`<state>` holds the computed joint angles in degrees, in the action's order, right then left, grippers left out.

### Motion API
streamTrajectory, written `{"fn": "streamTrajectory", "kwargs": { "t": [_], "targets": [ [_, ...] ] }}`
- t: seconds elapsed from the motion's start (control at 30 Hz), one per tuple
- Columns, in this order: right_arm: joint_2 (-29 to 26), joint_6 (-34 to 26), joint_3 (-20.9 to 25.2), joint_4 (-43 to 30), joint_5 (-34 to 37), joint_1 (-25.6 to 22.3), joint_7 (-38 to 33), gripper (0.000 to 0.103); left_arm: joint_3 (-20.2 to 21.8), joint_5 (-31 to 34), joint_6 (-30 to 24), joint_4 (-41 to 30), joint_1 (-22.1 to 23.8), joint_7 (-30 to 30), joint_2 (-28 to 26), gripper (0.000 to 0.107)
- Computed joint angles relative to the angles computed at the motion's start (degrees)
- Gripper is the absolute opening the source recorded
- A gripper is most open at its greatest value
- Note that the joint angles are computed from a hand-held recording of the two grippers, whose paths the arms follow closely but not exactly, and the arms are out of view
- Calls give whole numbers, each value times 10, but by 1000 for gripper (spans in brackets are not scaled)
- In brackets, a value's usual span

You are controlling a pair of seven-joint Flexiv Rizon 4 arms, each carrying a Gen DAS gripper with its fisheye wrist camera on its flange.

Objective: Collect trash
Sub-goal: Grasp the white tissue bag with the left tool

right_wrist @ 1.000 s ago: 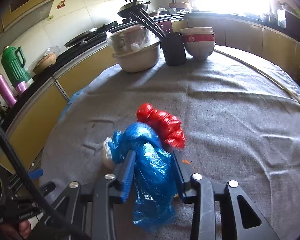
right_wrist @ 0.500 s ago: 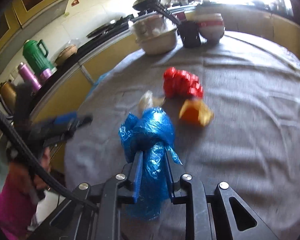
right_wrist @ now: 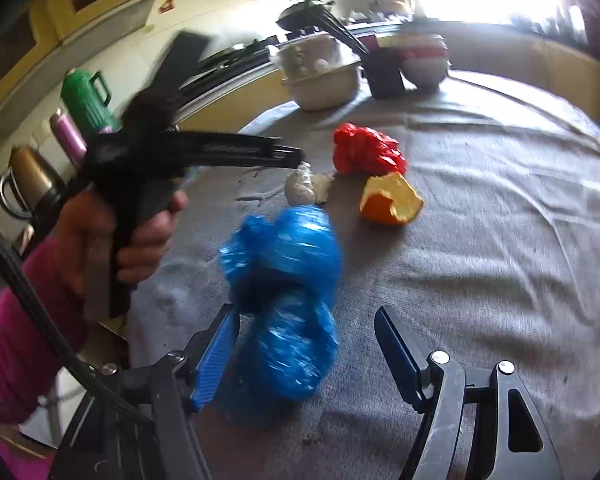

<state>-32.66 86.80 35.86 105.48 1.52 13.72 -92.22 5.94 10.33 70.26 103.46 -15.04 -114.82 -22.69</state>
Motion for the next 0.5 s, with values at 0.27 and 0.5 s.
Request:
{"fn": "streamTrajectory", "kwargs": {
  "t": [0.27, 0.5],
  "targets": [
    [-17, 15, -24, -6, -18, 30, 11, 31, -137, -212, 51, 56, 109, 163, -18, 33],
    [9, 65, -19, 36, -21, 11, 54, 30, -101, -237, 73, 98, 65, 160, 14, 22]
  ]
}}
